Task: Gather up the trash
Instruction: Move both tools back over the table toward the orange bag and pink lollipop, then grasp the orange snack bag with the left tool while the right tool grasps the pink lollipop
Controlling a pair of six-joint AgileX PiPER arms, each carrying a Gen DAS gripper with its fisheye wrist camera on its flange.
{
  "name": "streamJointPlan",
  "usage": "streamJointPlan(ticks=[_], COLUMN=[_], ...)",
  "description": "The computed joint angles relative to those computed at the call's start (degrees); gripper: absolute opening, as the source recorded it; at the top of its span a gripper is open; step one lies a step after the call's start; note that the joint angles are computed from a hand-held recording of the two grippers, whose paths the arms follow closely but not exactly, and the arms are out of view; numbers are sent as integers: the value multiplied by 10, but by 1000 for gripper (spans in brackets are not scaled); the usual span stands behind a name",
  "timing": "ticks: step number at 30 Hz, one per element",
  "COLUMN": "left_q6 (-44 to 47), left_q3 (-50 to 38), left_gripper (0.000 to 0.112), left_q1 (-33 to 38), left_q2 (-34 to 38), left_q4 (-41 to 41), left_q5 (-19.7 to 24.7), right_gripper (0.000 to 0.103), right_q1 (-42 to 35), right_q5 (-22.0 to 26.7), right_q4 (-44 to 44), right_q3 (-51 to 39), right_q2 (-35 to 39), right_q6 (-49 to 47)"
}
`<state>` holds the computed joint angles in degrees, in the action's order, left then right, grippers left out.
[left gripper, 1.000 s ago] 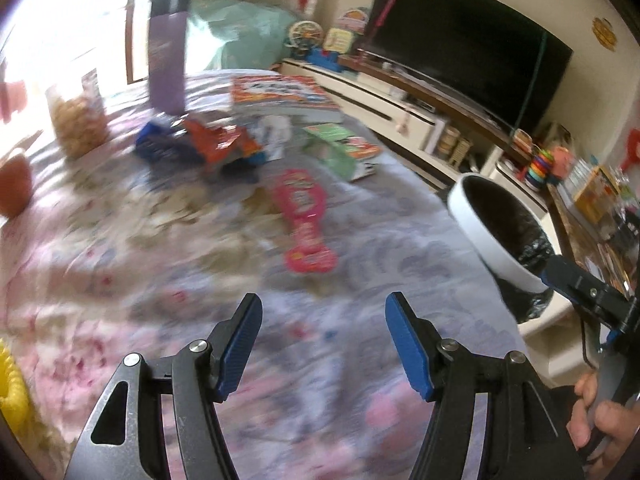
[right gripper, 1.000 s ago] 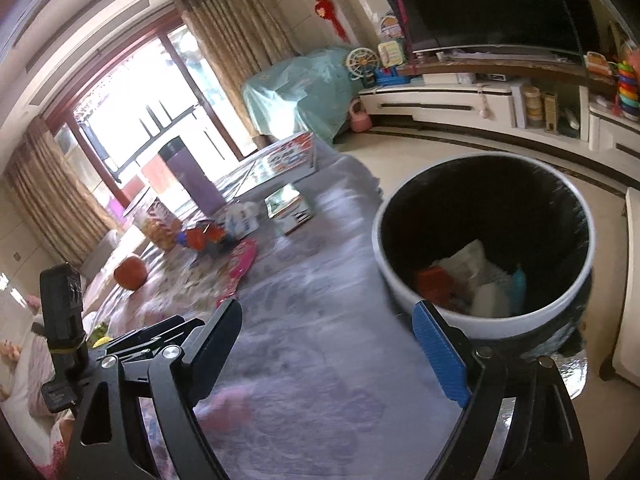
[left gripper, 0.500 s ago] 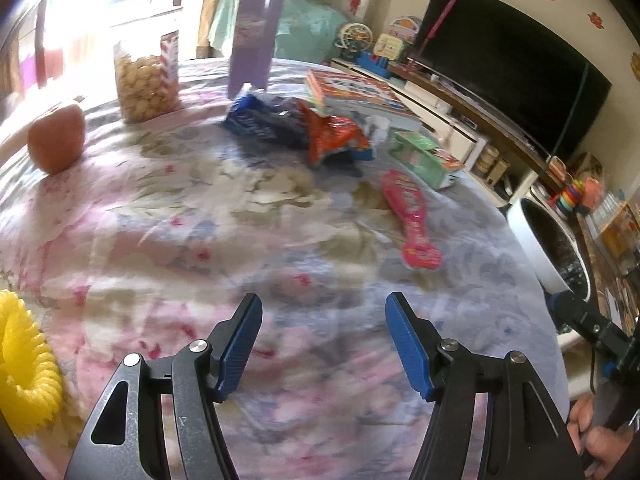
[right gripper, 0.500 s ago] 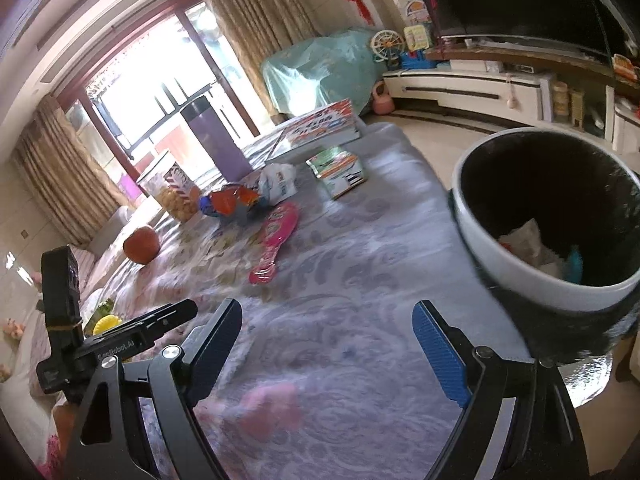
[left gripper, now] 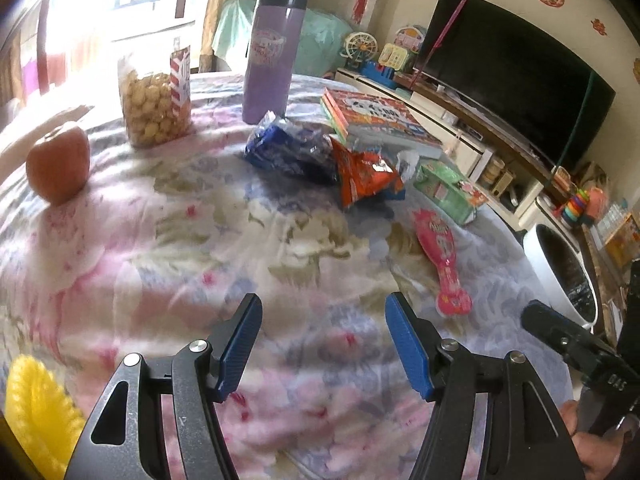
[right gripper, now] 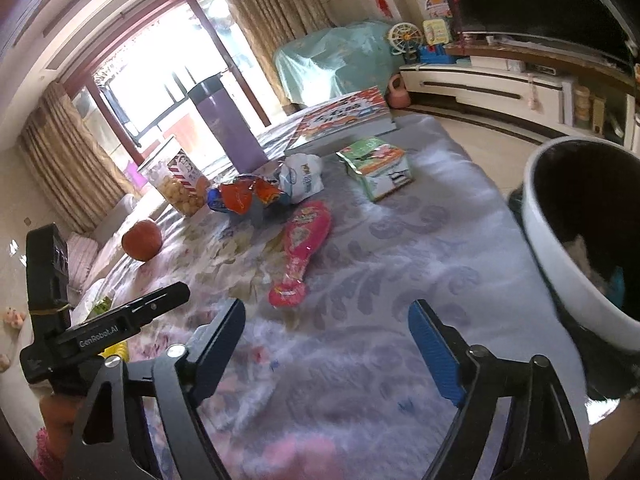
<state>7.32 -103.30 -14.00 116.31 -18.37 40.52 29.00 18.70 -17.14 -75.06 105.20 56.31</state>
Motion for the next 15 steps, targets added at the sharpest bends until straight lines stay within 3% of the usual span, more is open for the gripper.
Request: streamJointPlan(ticks=[4, 10, 12, 15], left_q6=[3, -5, -8, -15], left_q3=[-30, -91, -112, -174], left_gripper=[64, 64, 64, 64], left_q1=[5, 10, 9, 5], left_q2=[22, 63, 75, 108], left_q4=[2, 0, -3, -7], left_q5=[10, 41, 50, 77], right_gripper=[75, 68, 60, 33], right_q1=[-10, -15, -14, -16], right_q5=[20, 94, 125, 150], right_q4=[75, 152, 140, 134], right_q3=[-65, -203, -244, -273], right_q2=[47, 141, 169, 188], right_q6=[-87, -198, -195, -204])
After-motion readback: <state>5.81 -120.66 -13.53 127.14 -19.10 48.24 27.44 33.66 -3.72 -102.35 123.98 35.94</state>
